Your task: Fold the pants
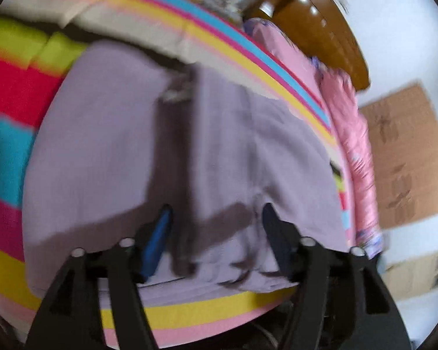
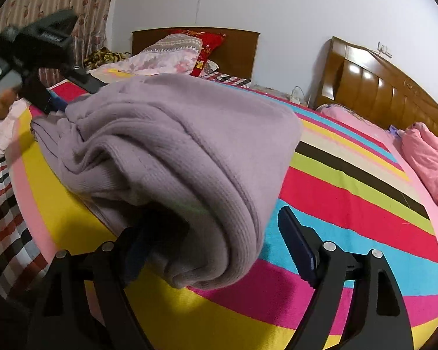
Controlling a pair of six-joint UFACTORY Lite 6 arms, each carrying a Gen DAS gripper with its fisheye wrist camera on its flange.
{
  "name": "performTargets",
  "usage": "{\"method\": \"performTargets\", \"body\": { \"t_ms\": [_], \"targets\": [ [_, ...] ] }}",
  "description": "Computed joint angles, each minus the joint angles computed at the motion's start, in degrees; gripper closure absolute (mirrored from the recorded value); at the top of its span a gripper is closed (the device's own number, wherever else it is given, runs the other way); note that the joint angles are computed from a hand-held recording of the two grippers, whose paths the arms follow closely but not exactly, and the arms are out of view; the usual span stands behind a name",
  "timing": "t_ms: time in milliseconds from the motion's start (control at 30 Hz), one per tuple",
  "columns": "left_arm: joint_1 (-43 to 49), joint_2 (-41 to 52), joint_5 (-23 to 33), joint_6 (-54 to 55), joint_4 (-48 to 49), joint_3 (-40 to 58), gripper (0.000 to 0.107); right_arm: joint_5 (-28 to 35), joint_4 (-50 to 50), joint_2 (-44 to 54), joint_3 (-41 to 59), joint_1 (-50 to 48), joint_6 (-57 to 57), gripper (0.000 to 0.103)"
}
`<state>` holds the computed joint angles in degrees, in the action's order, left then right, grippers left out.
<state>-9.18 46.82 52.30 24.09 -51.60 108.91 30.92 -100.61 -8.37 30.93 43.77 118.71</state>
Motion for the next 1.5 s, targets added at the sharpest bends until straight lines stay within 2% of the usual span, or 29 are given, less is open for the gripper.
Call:
{"method": "performTargets", "body": {
  "t_ms": [67,167,267,300,333,400,467,500,567,600,633,700,833,933,1000,1067,1167,1200,1233,1267,1333,1433,1500],
  "targets": [
    [2.38,0.16,2.58,5.17,-5.68,-2.52,0.039,-1.31,-0.89,-0.11,0.00,-1.22,0.86,0.021],
    [2.88,1.48,5.73,8.05,-8.52,-1.86,0.039,-2.67,-1.21,-0.14,0.48,-2.61,0.99,0.020],
    [0.74,8.90,9.40,2.28,-3.87,9.27,0.039,-2.50,-1.27,0.18,0.72,-2.62,1.17,0.020],
    [0.21,10.76,9.23,1.08,-3.40,11.35,0.036,-2.67,-1.68,0.31,0.75,-2.88,1.41,0.020],
    [0.30,11.42,9.16,1.94,-5.32,11.97,0.019,-2.78,-1.80,0.24,0.75,-3.00,1.40,0.020],
    [-1.22,11.64,8.73,1.10,-4.46,13.16,0.010,-3.12,-2.28,0.05,0.44,-3.10,1.92,0.020],
    [-3.56,9.64,5.97,-0.32,0.30,11.96,0.009,-3.50,-2.62,-0.45,-0.02,-3.23,2.43,0.020],
    [-4.70,8.00,3.72,-1.14,2.22,10.13,0.011,-3.72,-3.13,-0.68,-0.24,-3.39,2.86,0.020],
    [-5.10,4.91,-0.23,-1.45,2.90,5.65,0.024,-4.18,-4.16,-1.16,-0.68,-3.97,3.82,0.020],
    [-4.33,4.00,-0.53,0.37,1.01,3.91,0.054,-4.44,-4.60,-1.41,-0.94,-4.20,4.36,0.020],
    [-3.03,4.40,1.56,2.25,-3.28,3.51,0.065,-4.96,-5.10,-1.70,-1.14,-4.58,4.84,0.020],
    [-2.01,1.75,0.86,5.90,-5.86,-0.77,0.077,-5.25,-5.59,-1.86,-1.28,-5.16,4.78,0.020],
    [-4.47,-6.86,-5.89,7.86,-4.28,-8.19,0.081,-3.21,-2.90,-2.44,-1.78,-3.88,2.80,0.020],
    [-4.78,-11.27,-7.21,9.29,-6.60,-10.47,0.082,-2.36,-1.85,-2.39,-1.99,-3.22,2.47,0.020],
    [-4.49,-13.30,-6.64,8.78,-6.71,-8.98,0.082,-0.67,0.77,-1.72,-1.13,-1.99,0.77,0.020],
    [-2.90,-13.90,-4.40,7.22,-5.12,-3.41,0.082,1.79,3.94,-0.58,0.27,-0.31,-2.15,0.020],
    [-0.33,-17.65,-3.73,4.95,-2.93,-0.70,0.083,9.64,8.85,2.82,3.06,4.43,-6.61,0.020],
    [1.83,-19.24,-3.69,5.95,-3.40,-2.17,0.083,10.98,9.25,3.77,3.57,5.31,-7.56,0.019],
    [4.66,-20.65,-4.13,7.19,-4.05,-4.41,0.091,13.19,10.39,5.84,4.85,6.75,-9.35,0.019],
    [8.00,-21.17,-3.92,8.78,-4.30,-6.59,0.092,16.04,10.67,7.86,5.67,8.58,-9.75,0.019],
    [15.15,-17.69,-2.29,12.58,-7.13,-10.95,0.104,18.82,10.58,9.25,5.87,10.26,-9.39,0.018],
    [18.29,-10.37,-3.98,17.90,-10.49,-16.74,0.104,18.15,10.48,8.59,5.52,9.61,-10.03,0.017],
    [19.03,-9.32,-3.77,25.69,-18.47,-21.97,0.104,19.35,11.07,8.70,5.68,10.35,-11.44,0.016]
  ]
}}
